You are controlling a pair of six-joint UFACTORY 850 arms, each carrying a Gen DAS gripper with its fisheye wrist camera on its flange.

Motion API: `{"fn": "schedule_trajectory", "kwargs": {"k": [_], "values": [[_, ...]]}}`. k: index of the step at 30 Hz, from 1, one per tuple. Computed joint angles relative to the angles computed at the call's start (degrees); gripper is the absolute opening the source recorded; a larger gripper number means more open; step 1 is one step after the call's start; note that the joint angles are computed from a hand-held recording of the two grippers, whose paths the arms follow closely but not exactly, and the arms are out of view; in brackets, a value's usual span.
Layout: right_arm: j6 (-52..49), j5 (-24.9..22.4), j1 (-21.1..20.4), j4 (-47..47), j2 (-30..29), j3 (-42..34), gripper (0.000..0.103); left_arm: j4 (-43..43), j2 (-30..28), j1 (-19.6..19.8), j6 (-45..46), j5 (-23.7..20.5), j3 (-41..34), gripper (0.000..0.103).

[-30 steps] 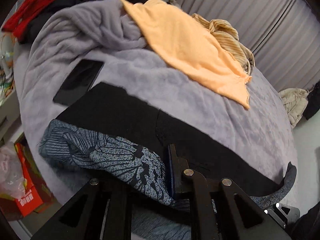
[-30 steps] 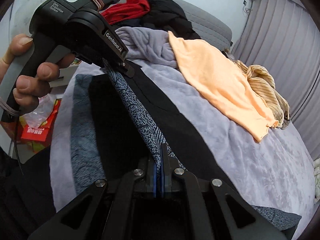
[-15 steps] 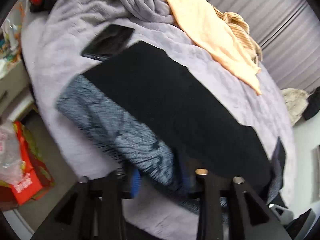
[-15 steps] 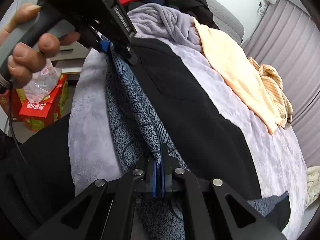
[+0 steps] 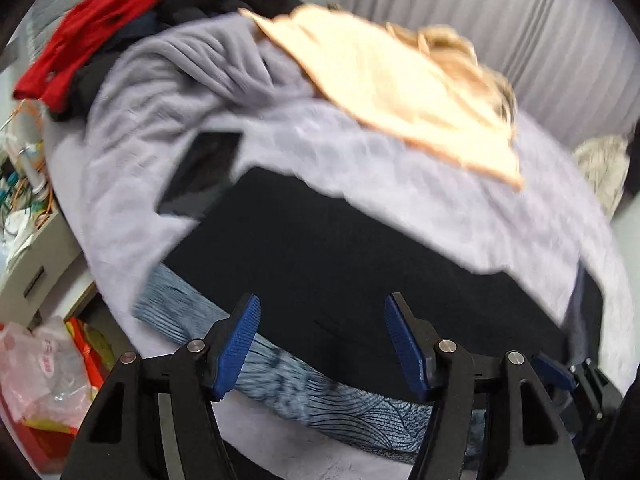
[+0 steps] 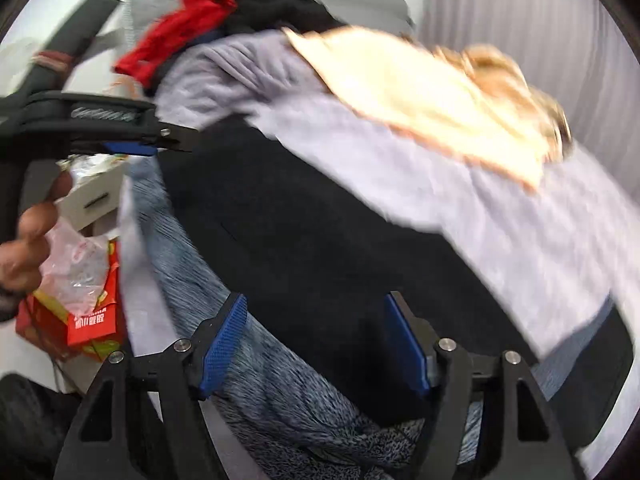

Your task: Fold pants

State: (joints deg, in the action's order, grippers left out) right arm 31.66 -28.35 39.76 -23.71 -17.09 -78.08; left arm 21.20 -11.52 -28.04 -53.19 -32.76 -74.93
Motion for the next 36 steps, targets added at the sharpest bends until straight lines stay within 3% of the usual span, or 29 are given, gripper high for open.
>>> {"fn": "schedule_trajectory", "kwargs": {"k": [2, 3, 5, 6, 7, 9, 11, 12, 16, 19, 21, 22, 23, 25, 28, 32, 34, 36], "values": [[-3.39, -2.08, -1.17, 7.4, -0.36, 0.93, 0.074, 0.92, -3.3, -1.11, 0.92, -3.97, -1.16, 0.066], [-3.62, -0.92, -1.34, 8.29, 0.72, 2.48, 0.074, 4.72, -3.48, -2.08, -1.51, -4.23, -0.31, 0.066], [0.5, -1.19, -0.72, 4.54, 2.99, 4.48, 0.074, 14.35, -3.02, -4.65, -8.11, -6.45, 0.7, 0.071], [3.1, -1.44, -0.66, 2.5, 4.0, 4.86, 0.074, 16.15, -3.2, -5.5, -9.05, -8.45, 0.11, 0.078], [6.69, -0.34, -0.99, 0.13, 5.57, 5.75, 0.074, 16.36, -3.13, -5.86, -9.09, -8.81, -0.22, 0.079], [18.68, 0.23, -2.14, -8.65, 7.82, 6.73, 0.076, 11.49, -2.78, -5.82, -4.92, -6.24, -1.22, 0.079], [30.68, -4.26, -3.98, -17.74, 7.89, 5.53, 0.087, 7.27, -3.28, -6.39, -1.63, -4.02, -2.74, 0.079], [35.32, -8.23, -5.11, -19.74, 6.69, 3.96, 0.088, 5.65, -3.9, -6.86, 0.34, -3.29, -3.68, 0.079], [35.12, -18.18, -11.68, -8.61, 0.17, -3.29, 0.088, -0.72, -8.0, -9.33, 7.42, -3.18, -8.36, 0.079], [27.55, -20.9, -15.49, 2.58, -3.67, -5.18, 0.087, -4.5, -10.53, -10.46, 11.59, -3.49, -10.72, 0.079], [27.88, -22.91, -14.63, -1.51, -4.23, -4.35, 0.058, -1.32, -12.56, -11.72, 9.89, -6.36, -12.47, 0.079], [30.25, -22.78, -14.16, -4.09, -3.01, -2.58, 0.02, 1.33, -12.94, -12.43, 8.34, -7.05, -12.64, 0.08], [31.64, -20.26, -13.95, -4.28, -1.03, -0.68, 0.008, 2.98, -12.81, -13.06, 7.13, -7.12, -12.3, 0.08], [34.81, -13.8, -14.11, -3.6, 4.61, 5.24, 0.006, 1.27, -12.31, -13.21, 9.0, -6.3, -12.11, 0.08], [45.1, -13.28, -11.49, -12.15, 13.1, 11.89, 0.006, -1.9, -11.42, -13.67, 12.89, -4.81, -12.2, 0.08], [53.96, -20.26, -5.27, -19.9, 25.02, 20.46, 0.006, -7.59, -10.24, -15.14, 21.82, 0.04, -12.4, 0.08], [52.94, -23.21, -3.4, -15.84, 28.47, 23.58, 0.006, -11.7, -11.33, -16.21, 27.84, 0.82, -13.65, 0.08], [49.56, -22.56, -3.93, -10.95, 29.19, 26.48, 0.006, -14.84, -14.08, -17.59, 32.76, -0.86, -16.16, 0.08]]}}
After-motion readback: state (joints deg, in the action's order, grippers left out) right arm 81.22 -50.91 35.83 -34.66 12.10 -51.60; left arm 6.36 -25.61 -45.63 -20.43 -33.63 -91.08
